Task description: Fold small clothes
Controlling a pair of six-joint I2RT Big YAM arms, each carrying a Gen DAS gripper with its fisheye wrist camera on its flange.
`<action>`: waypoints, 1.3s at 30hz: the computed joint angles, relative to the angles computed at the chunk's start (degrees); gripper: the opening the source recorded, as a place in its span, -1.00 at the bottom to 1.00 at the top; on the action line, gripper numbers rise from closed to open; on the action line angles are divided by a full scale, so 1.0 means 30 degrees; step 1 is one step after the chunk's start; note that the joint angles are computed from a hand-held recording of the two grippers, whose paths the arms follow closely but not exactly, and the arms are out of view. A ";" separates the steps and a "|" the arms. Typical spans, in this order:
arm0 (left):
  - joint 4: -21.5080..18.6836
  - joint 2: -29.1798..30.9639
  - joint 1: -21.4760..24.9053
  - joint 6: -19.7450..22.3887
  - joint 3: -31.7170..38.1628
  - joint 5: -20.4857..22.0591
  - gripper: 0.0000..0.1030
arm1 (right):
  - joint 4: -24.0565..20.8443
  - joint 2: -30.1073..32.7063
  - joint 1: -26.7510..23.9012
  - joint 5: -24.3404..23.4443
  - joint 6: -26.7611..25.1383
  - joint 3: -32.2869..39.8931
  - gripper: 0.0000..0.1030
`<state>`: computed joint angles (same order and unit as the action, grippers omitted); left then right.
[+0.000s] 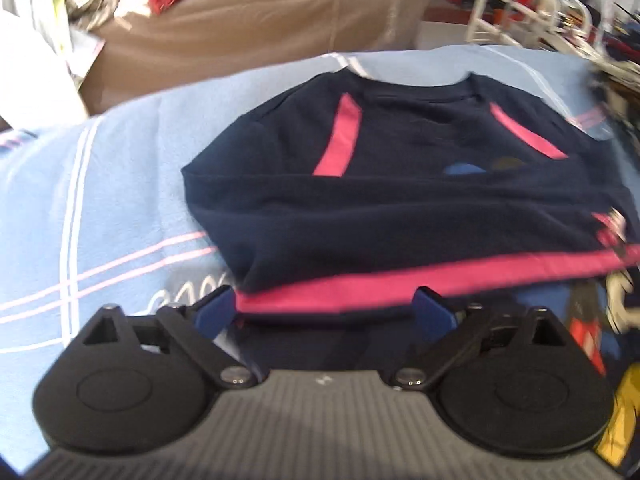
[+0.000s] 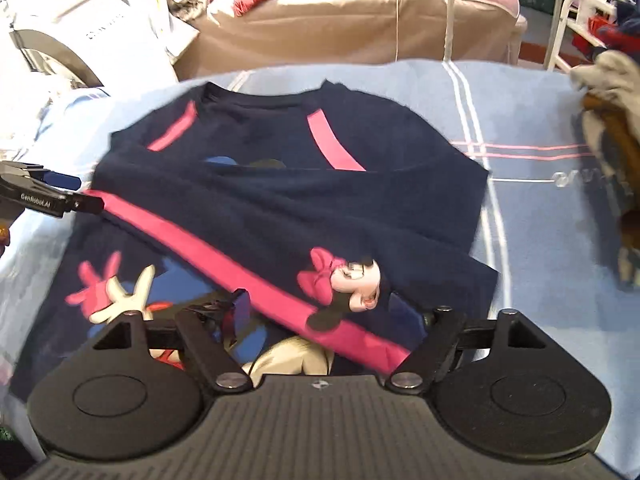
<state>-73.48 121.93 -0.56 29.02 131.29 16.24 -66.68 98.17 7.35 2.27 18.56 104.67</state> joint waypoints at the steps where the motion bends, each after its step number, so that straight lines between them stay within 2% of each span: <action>1: 0.0211 -0.0786 0.0267 0.0365 -0.1012 0.0463 0.95 | -0.0214 -0.0497 0.0104 -0.0214 0.0169 -0.0273 1.00; 4: -0.0807 -0.2659 0.1353 0.1239 -0.3438 0.2347 0.99 | -0.0483 -0.2422 0.0507 -0.0973 0.2230 -0.2232 1.00; 7: -0.2040 -0.4295 0.2339 0.1552 -0.5892 0.2901 0.99 | -0.1144 -0.4247 0.1563 -0.0678 0.4472 -0.4153 1.00; 10: -0.2869 -0.5796 0.3313 0.0896 -0.8500 0.3119 0.99 | -0.1640 -0.5482 0.2496 -0.0520 0.6133 -0.5529 1.00; 12: -0.2931 -0.6613 0.3819 -0.0091 -1.0093 0.3353 0.99 | -0.1154 -0.6223 0.2845 -0.0949 0.7004 -0.6592 1.00; 17: -0.2266 -0.8103 0.4420 -0.2623 -1.3070 0.4516 0.99 | 0.0244 -0.7116 0.2788 -0.2146 0.7206 -0.8351 1.00; 20: -0.0570 -0.9107 0.4350 -0.3194 -1.4689 0.4854 0.99 | 0.1217 -0.7915 0.2472 -0.2746 0.7803 -0.9560 1.00; 22: -0.0304 -0.9201 0.4213 -0.3611 -1.4797 0.5218 0.96 | 0.1978 -0.8444 0.2284 -0.3219 0.8374 -1.0371 1.00; 24: -0.0414 -0.9092 0.4040 -0.3866 -1.4724 0.5834 0.57 | 0.2687 -0.8709 0.2163 -0.3650 0.8616 -1.0867 1.00; 26: -0.0587 -0.9086 0.3711 -0.3935 -1.4696 0.5814 0.44 | 0.3204 -0.8949 0.2134 -0.3931 0.9106 -1.1253 1.00; 28: 0.0044 -0.9464 0.3367 -0.3939 -1.5193 0.5208 0.37 | 0.3629 -0.9087 0.2115 -0.4362 0.9402 -1.1531 1.00; 29: 0.0512 -0.9681 0.3292 -0.4208 -1.5511 0.4860 0.21 | 0.3851 -0.9087 0.2059 -0.4782 0.9424 -1.1648 1.00; 30: 0.0943 -0.9825 0.3304 -0.4630 -1.5758 0.4666 -0.02 | 0.3934 -0.9027 0.2078 -0.4946 0.9516 -1.1705 0.89; 31: 0.1404 -0.9966 0.3366 -0.5141 -1.6002 0.4432 -0.18 | 0.3871 -0.8929 0.2126 -0.4819 0.9683 -1.1711 0.48; 32: 0.1649 -0.9989 0.3508 -0.5496 -1.6094 0.4297 -0.57 | 0.3804 -0.8854 0.2162 -0.4556 0.9913 -1.1719 0.11; 33: 0.1753 -0.9920 0.3685 -0.5863 -1.6119 0.4227 -0.88 | 0.3792 -0.8817 0.2140 -0.4371 1.0285 -1.1774 -0.49; 34: 0.1705 -0.9769 0.3899 -0.6194 -1.6067 0.4397 -0.90 | 0.3956 -0.8823 0.2058 -0.4510 1.0743 -1.1927 -0.63; 36: 0.1356 -0.9413 0.4228 -0.6617 -1.5833 0.5205 -0.90 | 0.3906 -0.8803 0.1999 -0.4552 1.0680 -1.1904 -0.68; 39: 0.0654 -0.9184 0.4006 -0.6112 -1.5209 0.4859 -0.90 | 0.3758 -0.8850 0.1921 -0.4614 1.0982 -1.1591 -0.74</action>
